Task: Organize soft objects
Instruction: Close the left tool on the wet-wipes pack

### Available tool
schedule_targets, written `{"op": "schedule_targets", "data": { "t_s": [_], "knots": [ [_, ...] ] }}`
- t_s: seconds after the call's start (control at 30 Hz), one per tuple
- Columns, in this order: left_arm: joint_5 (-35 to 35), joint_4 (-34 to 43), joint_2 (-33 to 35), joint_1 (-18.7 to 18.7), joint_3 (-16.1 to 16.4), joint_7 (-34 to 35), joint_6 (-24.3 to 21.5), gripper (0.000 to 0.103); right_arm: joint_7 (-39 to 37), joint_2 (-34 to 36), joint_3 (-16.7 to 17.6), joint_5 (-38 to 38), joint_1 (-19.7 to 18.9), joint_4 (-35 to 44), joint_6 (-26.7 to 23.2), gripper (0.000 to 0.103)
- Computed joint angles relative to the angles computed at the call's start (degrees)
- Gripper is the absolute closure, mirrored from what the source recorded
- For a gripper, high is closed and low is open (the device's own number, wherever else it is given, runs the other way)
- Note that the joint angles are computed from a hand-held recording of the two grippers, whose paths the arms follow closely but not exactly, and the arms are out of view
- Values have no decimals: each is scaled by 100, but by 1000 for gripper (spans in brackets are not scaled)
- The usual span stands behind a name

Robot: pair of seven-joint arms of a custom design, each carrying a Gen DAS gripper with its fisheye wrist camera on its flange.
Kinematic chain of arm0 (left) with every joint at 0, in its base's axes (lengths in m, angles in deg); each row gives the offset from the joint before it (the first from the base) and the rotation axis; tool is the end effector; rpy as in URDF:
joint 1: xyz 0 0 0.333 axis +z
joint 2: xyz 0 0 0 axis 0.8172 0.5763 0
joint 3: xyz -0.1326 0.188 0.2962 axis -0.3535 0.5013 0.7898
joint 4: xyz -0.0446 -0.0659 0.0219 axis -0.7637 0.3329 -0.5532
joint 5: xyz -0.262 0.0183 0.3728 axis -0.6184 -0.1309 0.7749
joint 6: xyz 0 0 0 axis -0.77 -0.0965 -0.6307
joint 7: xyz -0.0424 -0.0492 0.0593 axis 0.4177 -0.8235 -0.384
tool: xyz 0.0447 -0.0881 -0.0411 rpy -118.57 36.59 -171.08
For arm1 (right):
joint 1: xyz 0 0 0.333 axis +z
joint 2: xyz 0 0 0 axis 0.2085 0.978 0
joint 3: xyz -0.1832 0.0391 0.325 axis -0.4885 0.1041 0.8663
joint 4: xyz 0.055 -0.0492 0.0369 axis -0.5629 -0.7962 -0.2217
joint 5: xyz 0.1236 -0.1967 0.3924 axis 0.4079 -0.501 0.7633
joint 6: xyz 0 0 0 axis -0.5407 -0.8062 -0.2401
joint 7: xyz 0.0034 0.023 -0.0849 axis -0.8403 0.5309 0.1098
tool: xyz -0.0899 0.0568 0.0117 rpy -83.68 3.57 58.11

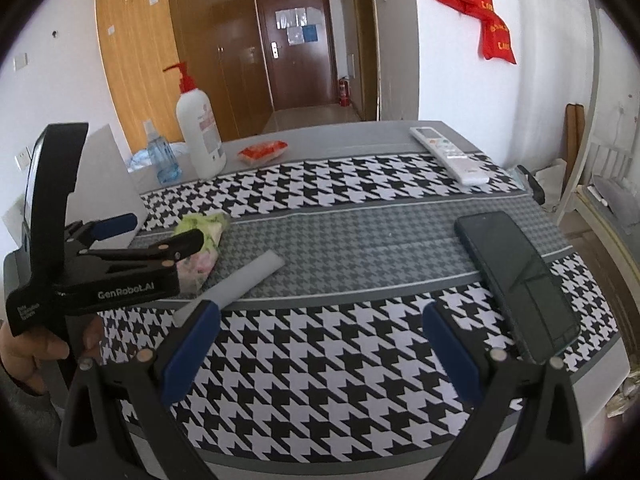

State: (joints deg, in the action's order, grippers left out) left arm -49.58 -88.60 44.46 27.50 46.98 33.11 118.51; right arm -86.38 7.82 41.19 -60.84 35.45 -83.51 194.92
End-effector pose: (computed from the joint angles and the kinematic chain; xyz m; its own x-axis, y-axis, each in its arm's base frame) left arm 0.4780 -0.4142 0.4216 -0.7430 -0.6675 -0.0495 -0.4322 0.5348 -0.7261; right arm 0.3590 0.2720 0.4140 -0.4793 -0.8733 -0.0877 -0.5530 0.3781 -0.7425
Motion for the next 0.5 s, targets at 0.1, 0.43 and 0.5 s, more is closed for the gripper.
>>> {"op": "schedule_targets", "data": {
  "t_s": [0.1,0.43,0.5],
  "knots": [
    [110,29,28,-63,94,-124,-66,1,43,67,-33,-166,-38,13,233,1],
    [923,82,98,-398,537,-776,-221,2,50,242,-80,-301,-106,114,484,1],
    [854,103,107,-269,401,-708,-278,3,-89,331,-54,-254,-82,192,365,1]
  ]
}}
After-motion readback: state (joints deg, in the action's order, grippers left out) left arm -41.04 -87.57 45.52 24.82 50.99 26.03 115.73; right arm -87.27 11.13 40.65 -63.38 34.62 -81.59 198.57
